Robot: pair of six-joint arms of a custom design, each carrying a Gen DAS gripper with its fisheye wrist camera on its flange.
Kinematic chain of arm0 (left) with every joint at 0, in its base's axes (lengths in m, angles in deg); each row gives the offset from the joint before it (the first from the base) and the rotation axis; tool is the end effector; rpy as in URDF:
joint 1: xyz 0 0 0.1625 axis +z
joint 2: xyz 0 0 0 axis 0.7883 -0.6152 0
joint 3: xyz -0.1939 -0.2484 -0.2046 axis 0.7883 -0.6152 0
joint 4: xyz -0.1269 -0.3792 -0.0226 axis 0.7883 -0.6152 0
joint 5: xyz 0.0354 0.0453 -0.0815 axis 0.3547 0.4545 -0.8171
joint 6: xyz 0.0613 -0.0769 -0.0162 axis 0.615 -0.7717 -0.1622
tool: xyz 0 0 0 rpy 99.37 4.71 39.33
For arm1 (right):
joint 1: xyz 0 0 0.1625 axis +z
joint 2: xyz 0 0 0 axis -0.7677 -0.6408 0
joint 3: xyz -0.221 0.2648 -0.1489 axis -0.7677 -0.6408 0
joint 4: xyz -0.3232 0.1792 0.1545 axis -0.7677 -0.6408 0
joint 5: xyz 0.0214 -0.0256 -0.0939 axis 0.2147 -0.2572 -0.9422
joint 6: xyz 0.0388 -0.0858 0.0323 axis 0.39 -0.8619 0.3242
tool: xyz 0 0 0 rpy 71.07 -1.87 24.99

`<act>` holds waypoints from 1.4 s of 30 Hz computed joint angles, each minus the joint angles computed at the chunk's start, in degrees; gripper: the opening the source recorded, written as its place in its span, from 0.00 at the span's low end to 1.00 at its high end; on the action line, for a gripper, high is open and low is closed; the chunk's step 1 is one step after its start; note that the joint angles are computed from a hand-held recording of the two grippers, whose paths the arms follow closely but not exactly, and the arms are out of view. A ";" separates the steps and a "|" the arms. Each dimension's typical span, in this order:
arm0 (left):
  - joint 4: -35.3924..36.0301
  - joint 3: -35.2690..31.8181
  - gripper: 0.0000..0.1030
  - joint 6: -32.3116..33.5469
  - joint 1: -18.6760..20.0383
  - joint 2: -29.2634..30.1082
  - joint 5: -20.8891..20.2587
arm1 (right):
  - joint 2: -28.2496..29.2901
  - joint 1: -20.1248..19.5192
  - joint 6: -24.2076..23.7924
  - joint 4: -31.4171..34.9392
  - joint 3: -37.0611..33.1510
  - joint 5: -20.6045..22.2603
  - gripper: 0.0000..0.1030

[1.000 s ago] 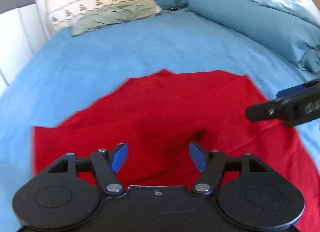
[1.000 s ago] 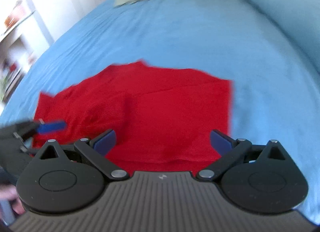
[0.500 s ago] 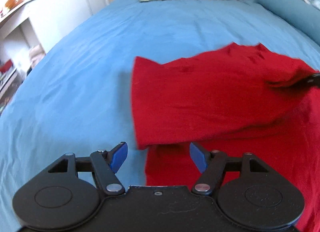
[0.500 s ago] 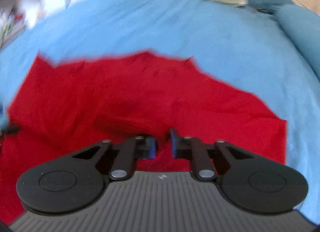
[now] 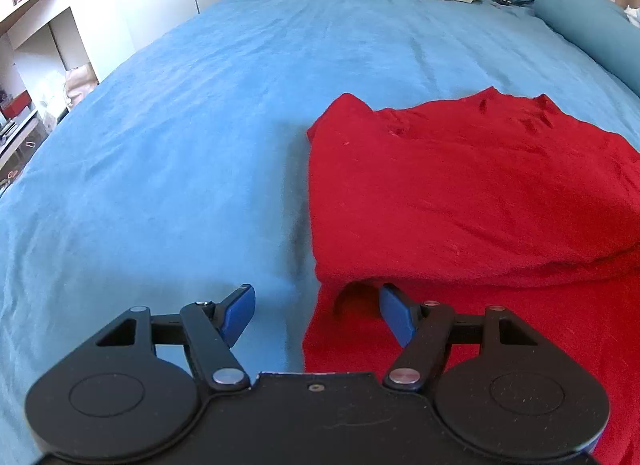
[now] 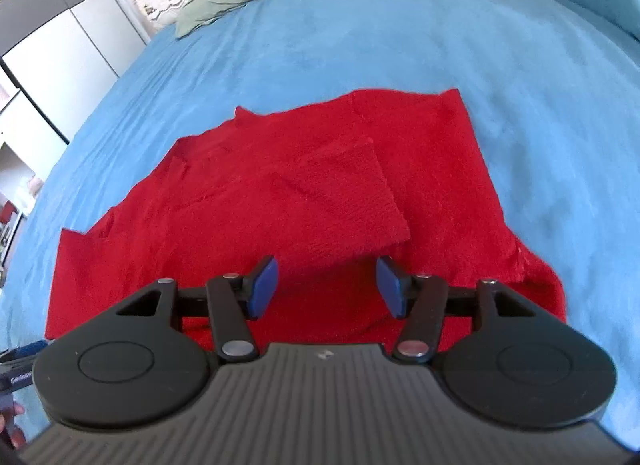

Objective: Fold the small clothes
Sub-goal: 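Open the left gripper and withdraw both tools from the folded sweater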

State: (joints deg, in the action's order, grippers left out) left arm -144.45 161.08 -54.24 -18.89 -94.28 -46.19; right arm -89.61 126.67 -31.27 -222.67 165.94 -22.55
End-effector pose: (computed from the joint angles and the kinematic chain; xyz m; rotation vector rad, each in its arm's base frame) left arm -0.1637 -0.3693 0.0295 -0.1340 2.0109 -0.8696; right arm -0.0053 -0.5351 0.1886 0.4243 -2.6311 0.7343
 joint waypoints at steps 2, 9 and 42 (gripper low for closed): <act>0.69 -0.02 0.72 -1.15 0.07 -0.15 0.19 | 1.64 0.58 2.10 -0.66 -1.55 -0.56 0.66; 3.52 -0.74 0.72 -4.54 0.94 -0.33 -0.12 | 4.17 3.87 -1.65 -6.47 -3.53 -5.31 0.19; 9.87 -0.74 0.72 -10.03 -6.43 -1.06 -3.79 | 1.67 -1.03 -20.49 -8.48 -1.50 -1.38 0.99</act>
